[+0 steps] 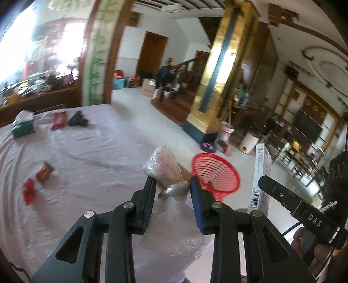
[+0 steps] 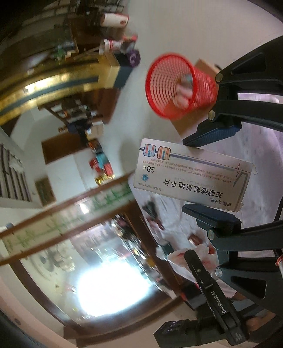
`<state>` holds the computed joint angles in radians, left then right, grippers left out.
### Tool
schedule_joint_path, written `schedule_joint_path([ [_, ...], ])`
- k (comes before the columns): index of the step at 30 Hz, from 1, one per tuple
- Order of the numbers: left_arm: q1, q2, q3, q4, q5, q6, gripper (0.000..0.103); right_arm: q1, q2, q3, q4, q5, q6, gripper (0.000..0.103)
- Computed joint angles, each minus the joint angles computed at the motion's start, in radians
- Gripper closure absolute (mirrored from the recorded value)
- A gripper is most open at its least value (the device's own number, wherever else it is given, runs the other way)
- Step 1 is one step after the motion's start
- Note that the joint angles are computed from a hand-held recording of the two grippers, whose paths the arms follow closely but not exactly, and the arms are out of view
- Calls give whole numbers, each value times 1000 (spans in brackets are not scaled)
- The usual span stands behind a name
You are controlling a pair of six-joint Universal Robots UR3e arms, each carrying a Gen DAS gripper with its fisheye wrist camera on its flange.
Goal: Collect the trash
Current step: 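Carry the plastic bag with the left gripper while the right gripper carries the medicine box to the basket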
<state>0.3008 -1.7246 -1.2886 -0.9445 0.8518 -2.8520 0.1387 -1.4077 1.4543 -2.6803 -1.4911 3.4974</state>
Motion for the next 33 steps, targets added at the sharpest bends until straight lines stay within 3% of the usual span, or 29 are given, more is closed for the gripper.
schedule_joint_path([
  [14, -223, -137, 182, 65, 83, -80, 72, -162, -210, 170, 7, 11, -47, 46],
  [33, -344, -363, 479, 0, 160, -89, 72, -221, -163, 128, 17, 11, -40, 46],
])
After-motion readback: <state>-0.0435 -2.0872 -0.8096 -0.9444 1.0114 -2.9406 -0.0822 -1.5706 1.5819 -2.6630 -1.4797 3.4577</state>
